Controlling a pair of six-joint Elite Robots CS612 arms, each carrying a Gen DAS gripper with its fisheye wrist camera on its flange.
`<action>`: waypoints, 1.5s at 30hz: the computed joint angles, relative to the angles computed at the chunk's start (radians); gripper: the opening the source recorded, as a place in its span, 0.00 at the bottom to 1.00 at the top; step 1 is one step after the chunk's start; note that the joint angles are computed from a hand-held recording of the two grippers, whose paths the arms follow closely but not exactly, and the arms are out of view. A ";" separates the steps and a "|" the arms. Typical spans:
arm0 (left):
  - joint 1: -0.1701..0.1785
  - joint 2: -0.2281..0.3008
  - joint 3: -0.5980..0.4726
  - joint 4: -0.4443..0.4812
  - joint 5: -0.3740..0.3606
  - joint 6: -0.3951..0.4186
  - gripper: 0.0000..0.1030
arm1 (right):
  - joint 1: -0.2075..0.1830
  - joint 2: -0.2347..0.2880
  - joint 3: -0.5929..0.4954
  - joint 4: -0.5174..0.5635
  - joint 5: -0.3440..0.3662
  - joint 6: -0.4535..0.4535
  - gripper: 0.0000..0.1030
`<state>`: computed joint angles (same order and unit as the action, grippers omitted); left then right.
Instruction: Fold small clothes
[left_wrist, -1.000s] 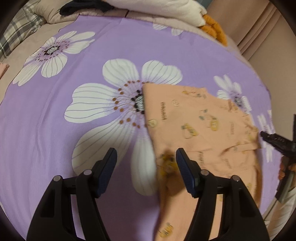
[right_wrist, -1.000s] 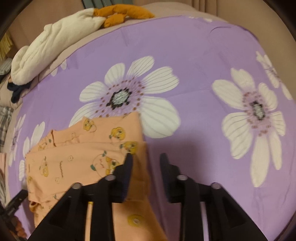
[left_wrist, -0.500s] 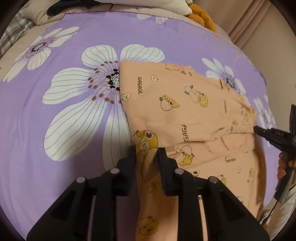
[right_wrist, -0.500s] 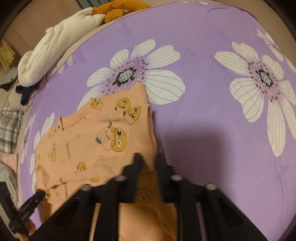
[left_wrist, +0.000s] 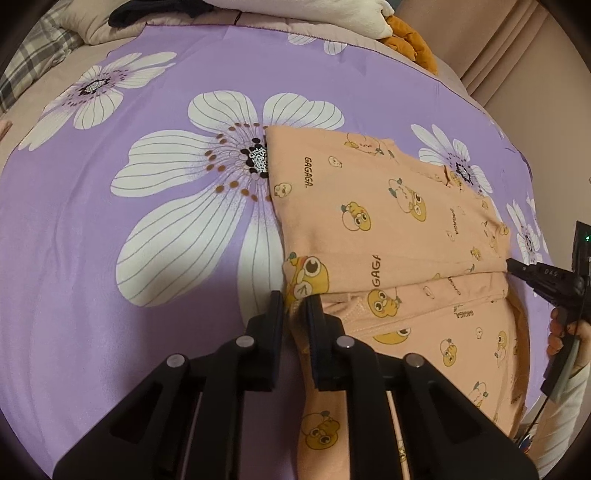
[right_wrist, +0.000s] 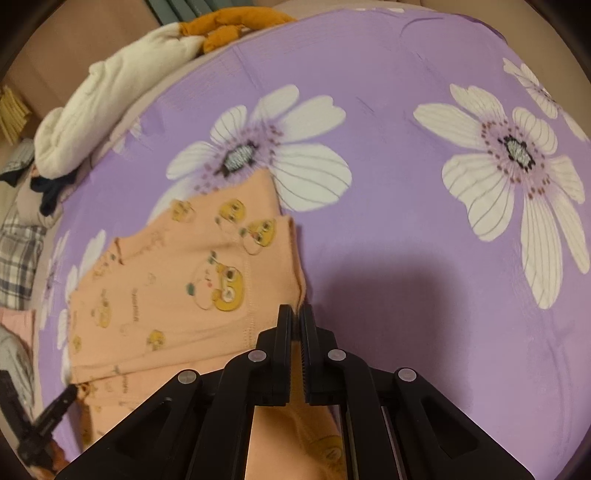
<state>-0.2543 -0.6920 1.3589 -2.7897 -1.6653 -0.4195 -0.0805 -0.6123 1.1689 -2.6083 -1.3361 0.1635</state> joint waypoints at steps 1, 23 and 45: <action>0.000 -0.001 0.001 0.001 -0.001 0.000 0.13 | 0.000 0.001 0.000 -0.001 -0.002 0.001 0.05; -0.012 0.006 -0.058 -0.044 -0.062 0.027 0.33 | 0.021 -0.014 -0.009 -0.053 -0.058 -0.067 0.33; -0.025 0.028 -0.059 0.014 -0.046 -0.015 0.33 | 0.051 0.040 -0.070 -0.021 -0.110 -0.116 0.36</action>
<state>-0.2790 -0.6635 1.3001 -2.7756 -1.7111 -0.4342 -0.0296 -0.5728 1.0986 -2.6289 -1.4459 0.0479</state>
